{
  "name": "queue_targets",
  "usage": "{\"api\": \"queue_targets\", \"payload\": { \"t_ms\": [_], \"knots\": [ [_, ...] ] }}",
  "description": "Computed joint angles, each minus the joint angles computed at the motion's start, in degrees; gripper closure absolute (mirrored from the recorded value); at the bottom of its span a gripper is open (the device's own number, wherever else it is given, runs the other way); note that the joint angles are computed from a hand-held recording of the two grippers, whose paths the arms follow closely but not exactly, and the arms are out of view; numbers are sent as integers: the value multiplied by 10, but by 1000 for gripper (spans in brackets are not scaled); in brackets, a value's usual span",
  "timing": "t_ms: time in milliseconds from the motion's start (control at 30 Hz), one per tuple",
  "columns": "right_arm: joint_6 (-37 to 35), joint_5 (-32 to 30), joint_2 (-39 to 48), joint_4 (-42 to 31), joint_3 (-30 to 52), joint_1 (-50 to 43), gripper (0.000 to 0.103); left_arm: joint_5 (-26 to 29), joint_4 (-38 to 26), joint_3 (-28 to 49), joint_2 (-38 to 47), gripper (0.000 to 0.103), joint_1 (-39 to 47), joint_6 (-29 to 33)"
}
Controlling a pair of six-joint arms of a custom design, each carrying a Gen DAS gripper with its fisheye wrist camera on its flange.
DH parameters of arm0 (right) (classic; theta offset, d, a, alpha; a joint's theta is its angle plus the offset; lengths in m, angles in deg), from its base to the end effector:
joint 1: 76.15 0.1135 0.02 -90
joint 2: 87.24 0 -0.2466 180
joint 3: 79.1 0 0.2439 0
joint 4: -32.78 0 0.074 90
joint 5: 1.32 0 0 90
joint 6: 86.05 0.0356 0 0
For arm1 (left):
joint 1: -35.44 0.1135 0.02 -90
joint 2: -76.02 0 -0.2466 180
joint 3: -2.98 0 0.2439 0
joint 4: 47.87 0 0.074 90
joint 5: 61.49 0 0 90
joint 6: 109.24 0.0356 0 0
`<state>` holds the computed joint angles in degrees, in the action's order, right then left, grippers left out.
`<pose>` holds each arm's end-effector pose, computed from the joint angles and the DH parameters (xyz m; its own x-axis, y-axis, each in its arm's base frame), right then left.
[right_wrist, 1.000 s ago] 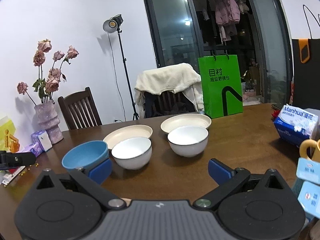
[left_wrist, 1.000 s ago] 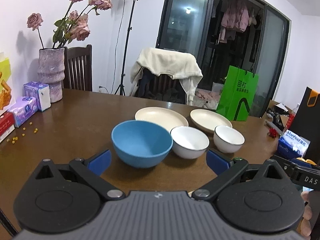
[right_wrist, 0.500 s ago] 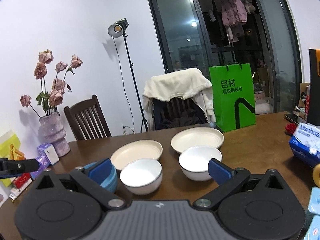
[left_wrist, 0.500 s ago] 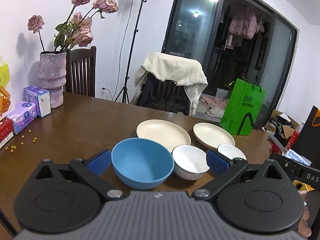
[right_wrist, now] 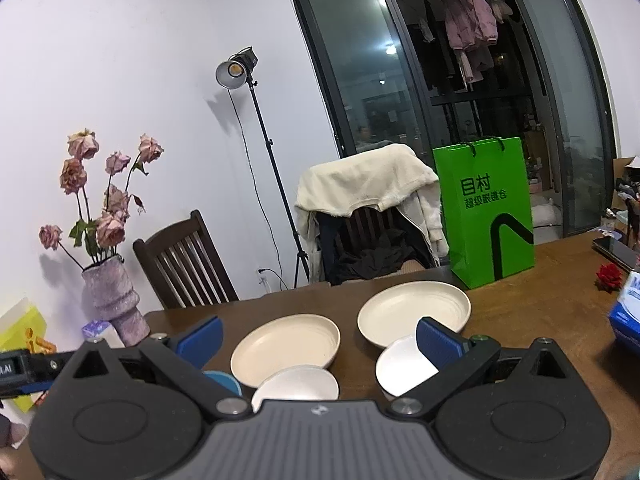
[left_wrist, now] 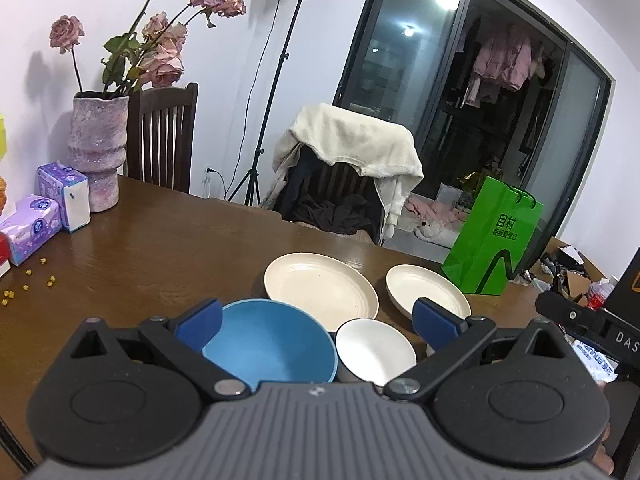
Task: Organize plates and bowls
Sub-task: 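Withdraw both grippers up and away from the placed plate, then move both grippers toward the rim of another cream plate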
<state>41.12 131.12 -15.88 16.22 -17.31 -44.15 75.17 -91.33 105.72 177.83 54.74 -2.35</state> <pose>0.2432 0.1236 0.2625 -0.2235 0.3861 -0.8950 0.3234 0.8955 0.3056 0.3737 0.1034 0.2923 -0.5294 0.0259 -0.8480 0.4523 0.8542 -0.2563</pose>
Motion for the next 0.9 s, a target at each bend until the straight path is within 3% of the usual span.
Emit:
{"api": "queue_targets", "payload": {
  "t_ms": [267,400,900],
  "knots": [
    [-16,-104,61,54,26,-85,0,-62,40,25,41,0,-49,-43],
    [-17,-134,77,64,34,-114,0,-82,48,59,80,0,-66,-74],
    [-45,-207,161,79,95,-174,0,-145,21,150,162,0,-101,-84]
  ]
}}
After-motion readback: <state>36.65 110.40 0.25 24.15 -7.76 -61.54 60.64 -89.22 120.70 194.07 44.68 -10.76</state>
